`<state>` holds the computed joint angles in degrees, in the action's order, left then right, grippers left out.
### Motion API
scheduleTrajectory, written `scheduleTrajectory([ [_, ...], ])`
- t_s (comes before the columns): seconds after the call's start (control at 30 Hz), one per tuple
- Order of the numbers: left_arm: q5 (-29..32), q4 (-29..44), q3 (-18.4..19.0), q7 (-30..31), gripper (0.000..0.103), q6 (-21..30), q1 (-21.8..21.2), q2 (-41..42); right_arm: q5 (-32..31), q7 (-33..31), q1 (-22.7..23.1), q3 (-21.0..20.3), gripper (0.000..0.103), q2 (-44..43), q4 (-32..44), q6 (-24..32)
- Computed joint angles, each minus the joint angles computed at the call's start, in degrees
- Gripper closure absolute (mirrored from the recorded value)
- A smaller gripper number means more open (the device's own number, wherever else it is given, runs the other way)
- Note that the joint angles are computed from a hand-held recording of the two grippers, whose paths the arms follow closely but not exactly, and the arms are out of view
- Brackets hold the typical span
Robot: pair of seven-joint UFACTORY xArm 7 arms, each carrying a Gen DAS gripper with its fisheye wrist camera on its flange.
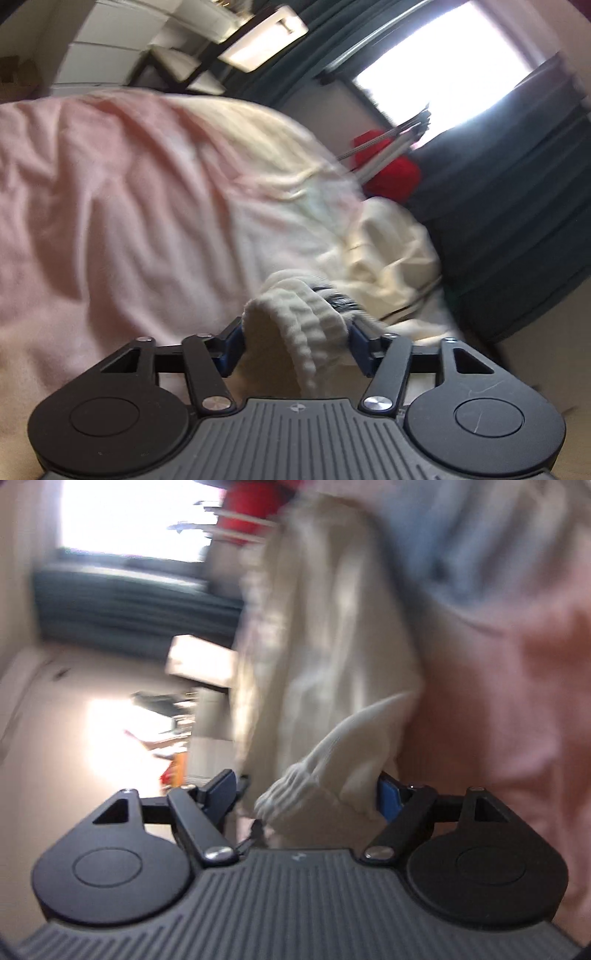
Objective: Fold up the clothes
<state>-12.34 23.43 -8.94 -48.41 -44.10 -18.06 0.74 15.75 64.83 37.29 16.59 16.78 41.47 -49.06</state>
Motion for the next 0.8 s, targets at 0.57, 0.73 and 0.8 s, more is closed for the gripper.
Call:
scheduleTrajectory([
  [0.57, -4.21, 3.39, 0.47, 4.02, 0.03, 3.43, -0.5, 5.07, 1.68, -2.54, 1.93, -3.13, 0.029, 0.6, 5.87, 20.04],
  [0.73, -11.3, 5.49, 0.57, 11.13, 0.042, 6.19, -2.87, 5.56, 14.61, -18.88, 10.7, -8.59, 0.062, 0.46, 9.54, 21.37],
  [0.8, -14.07, 6.61, 0.78, 13.79, 0.06, 7.86, -3.39, 5.32, 17.05, -22.52, 11.28, -8.4, 0.064, -0.54, 9.11, 21.06],
])
